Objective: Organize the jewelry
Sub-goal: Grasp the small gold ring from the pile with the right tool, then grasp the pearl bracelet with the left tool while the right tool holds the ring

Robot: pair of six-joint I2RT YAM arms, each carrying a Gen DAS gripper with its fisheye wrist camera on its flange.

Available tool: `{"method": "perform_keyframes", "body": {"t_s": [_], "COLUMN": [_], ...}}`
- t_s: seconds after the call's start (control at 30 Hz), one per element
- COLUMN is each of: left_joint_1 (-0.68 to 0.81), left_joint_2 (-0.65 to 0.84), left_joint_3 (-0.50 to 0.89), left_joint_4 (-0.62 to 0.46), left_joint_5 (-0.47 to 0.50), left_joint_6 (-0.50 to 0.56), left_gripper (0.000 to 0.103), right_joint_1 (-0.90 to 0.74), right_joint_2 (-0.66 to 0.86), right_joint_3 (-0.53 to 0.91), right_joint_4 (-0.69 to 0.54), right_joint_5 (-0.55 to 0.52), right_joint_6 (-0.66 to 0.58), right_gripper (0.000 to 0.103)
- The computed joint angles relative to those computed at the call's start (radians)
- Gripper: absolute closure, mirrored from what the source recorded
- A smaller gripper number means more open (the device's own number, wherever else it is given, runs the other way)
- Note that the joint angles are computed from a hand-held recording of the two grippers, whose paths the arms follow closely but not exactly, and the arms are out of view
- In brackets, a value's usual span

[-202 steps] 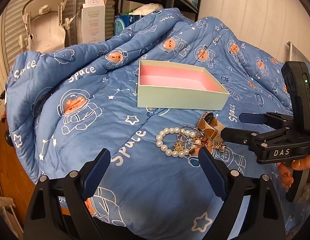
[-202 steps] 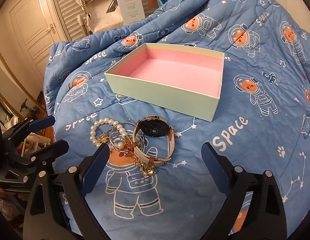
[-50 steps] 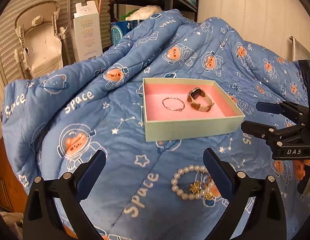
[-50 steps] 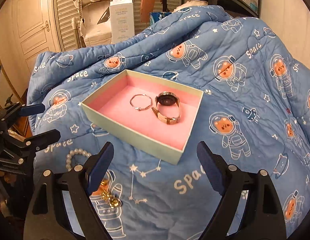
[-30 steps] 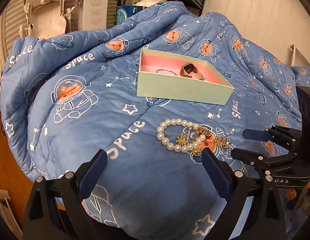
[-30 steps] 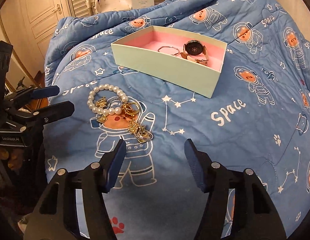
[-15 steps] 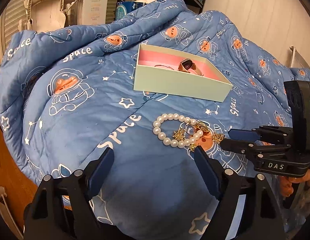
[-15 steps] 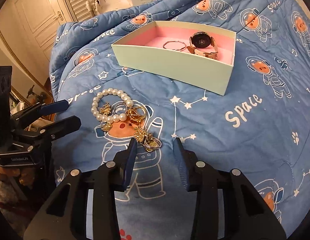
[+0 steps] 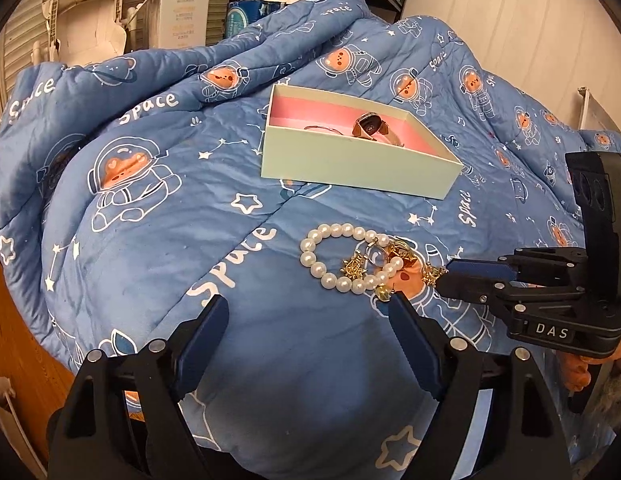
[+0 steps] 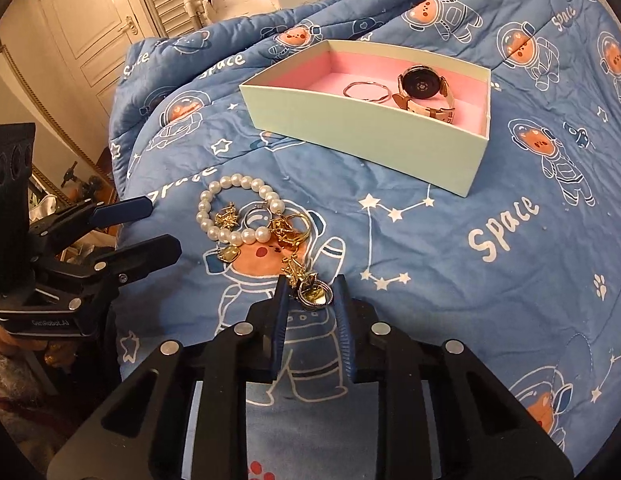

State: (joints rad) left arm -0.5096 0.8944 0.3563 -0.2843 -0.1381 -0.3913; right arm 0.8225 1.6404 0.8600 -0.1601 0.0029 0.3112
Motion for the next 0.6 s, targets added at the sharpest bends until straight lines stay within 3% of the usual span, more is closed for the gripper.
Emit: {"method": "perform_keyframes", "body": {"t_s": [0.07, 0.6], "left_joint_1": [0.005, 0.036], "left_joint_2": [0.001, 0.097], "left_joint_3": [0.002, 0.054], "left_joint_4": [0.001, 0.048], "left_joint_5": [0.006, 0.042], "left_joint_6": [0.007, 0.054], "left_gripper": [0.024, 0.024], "right_joint_1": [0.004, 0.028], "right_joint_2": [-0.018, -0.117], "right_joint_3": [-0.012, -0.060], "right_joint_4": [0.003, -0.028], "right_joint_5": [0.006, 0.070], "right_joint_6": [-0.001, -0.023], "right_gripper": [0.084, 0.084]}}
